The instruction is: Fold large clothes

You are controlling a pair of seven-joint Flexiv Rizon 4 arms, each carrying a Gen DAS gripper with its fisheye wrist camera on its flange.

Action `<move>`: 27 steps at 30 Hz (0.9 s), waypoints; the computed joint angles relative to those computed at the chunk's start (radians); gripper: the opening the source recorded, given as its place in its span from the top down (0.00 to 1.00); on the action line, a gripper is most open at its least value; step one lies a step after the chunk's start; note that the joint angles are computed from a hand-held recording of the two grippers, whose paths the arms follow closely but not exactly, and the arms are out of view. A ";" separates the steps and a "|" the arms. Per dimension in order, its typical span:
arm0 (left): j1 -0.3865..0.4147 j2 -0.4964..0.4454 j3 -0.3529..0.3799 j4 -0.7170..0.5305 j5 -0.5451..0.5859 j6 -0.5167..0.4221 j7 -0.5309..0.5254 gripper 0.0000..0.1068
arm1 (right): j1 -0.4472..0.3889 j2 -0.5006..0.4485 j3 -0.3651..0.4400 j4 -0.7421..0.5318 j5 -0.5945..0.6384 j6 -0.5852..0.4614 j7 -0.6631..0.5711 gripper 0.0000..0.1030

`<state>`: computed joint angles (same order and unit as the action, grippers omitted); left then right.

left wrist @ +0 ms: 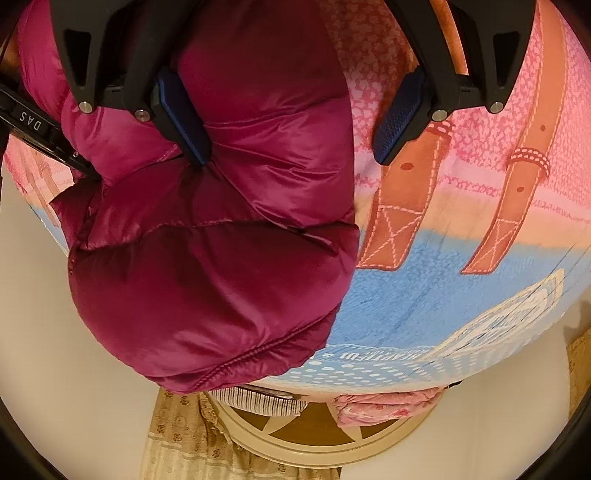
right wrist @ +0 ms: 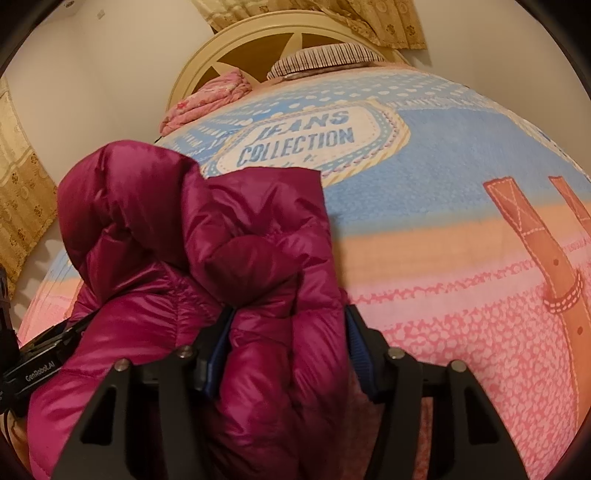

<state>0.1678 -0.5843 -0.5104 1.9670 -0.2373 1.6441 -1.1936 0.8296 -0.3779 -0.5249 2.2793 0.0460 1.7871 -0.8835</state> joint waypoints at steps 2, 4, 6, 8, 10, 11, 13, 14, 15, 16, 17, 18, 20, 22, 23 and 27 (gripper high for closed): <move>-0.028 0.006 0.030 -0.002 0.007 0.007 -0.004 0.15 | -0.002 0.000 0.004 0.000 0.001 0.003 -0.001 0.47; -0.068 0.013 0.075 -0.009 0.012 0.008 -0.012 0.15 | 0.034 -0.002 -0.034 0.002 0.000 -0.010 -0.002 0.47; -0.083 0.015 0.092 -0.013 0.016 0.005 -0.012 0.15 | 0.072 -0.006 -0.075 0.005 -0.008 -0.025 0.003 0.47; -0.089 0.014 0.098 -0.017 0.015 0.001 -0.010 0.15 | 0.100 -0.008 -0.106 0.008 -0.018 -0.036 0.012 0.47; -0.099 0.014 0.110 -0.021 0.015 0.002 -0.010 0.15 | 0.137 -0.012 -0.147 0.013 -0.032 -0.047 0.021 0.47; -0.105 0.014 0.115 -0.021 0.016 0.006 -0.010 0.15 | 0.156 -0.014 -0.168 0.016 -0.038 -0.054 0.026 0.47; -0.112 0.014 0.122 -0.023 0.019 0.008 -0.008 0.16 | 0.169 -0.016 -0.184 0.018 -0.050 -0.059 0.035 0.47; -0.113 0.014 0.121 -0.024 0.019 0.007 -0.008 0.16 | 0.170 -0.016 -0.186 0.020 -0.054 -0.058 0.038 0.47; -0.107 0.014 0.115 -0.021 0.020 0.007 -0.005 0.16 | 0.169 -0.015 -0.185 0.020 -0.057 -0.058 0.040 0.47; -0.106 0.012 0.113 -0.023 0.020 0.005 -0.003 0.16 | 0.172 -0.015 -0.188 0.020 -0.060 -0.059 0.043 0.47; -0.107 0.010 0.113 -0.030 0.020 -0.001 -0.001 0.16 | 0.178 -0.015 -0.195 0.021 -0.063 -0.061 0.046 0.47; -0.106 0.009 0.110 -0.033 0.019 -0.003 0.003 0.16 | 0.178 -0.015 -0.196 0.022 -0.065 -0.060 0.047 0.47; -0.092 0.006 0.091 -0.030 0.020 0.001 0.014 0.17 | 0.168 -0.013 -0.186 0.023 -0.066 -0.055 0.049 0.47; -0.068 0.002 0.059 -0.025 0.022 0.003 0.028 0.22 | 0.168 -0.012 -0.184 0.022 -0.066 -0.055 0.052 0.47; -0.076 0.003 0.067 -0.026 0.025 0.007 0.029 0.22 | 0.164 -0.012 -0.180 0.022 -0.067 -0.054 0.052 0.47; -0.096 0.007 0.086 -0.025 0.026 0.015 0.021 0.24 | 0.164 -0.014 -0.183 0.022 -0.069 -0.055 0.051 0.47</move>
<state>0.0713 -0.5774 -0.4243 1.9424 -0.2118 1.6591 -1.1725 0.9938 -0.3915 -0.7083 2.3009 -0.0228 1.7317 -0.8325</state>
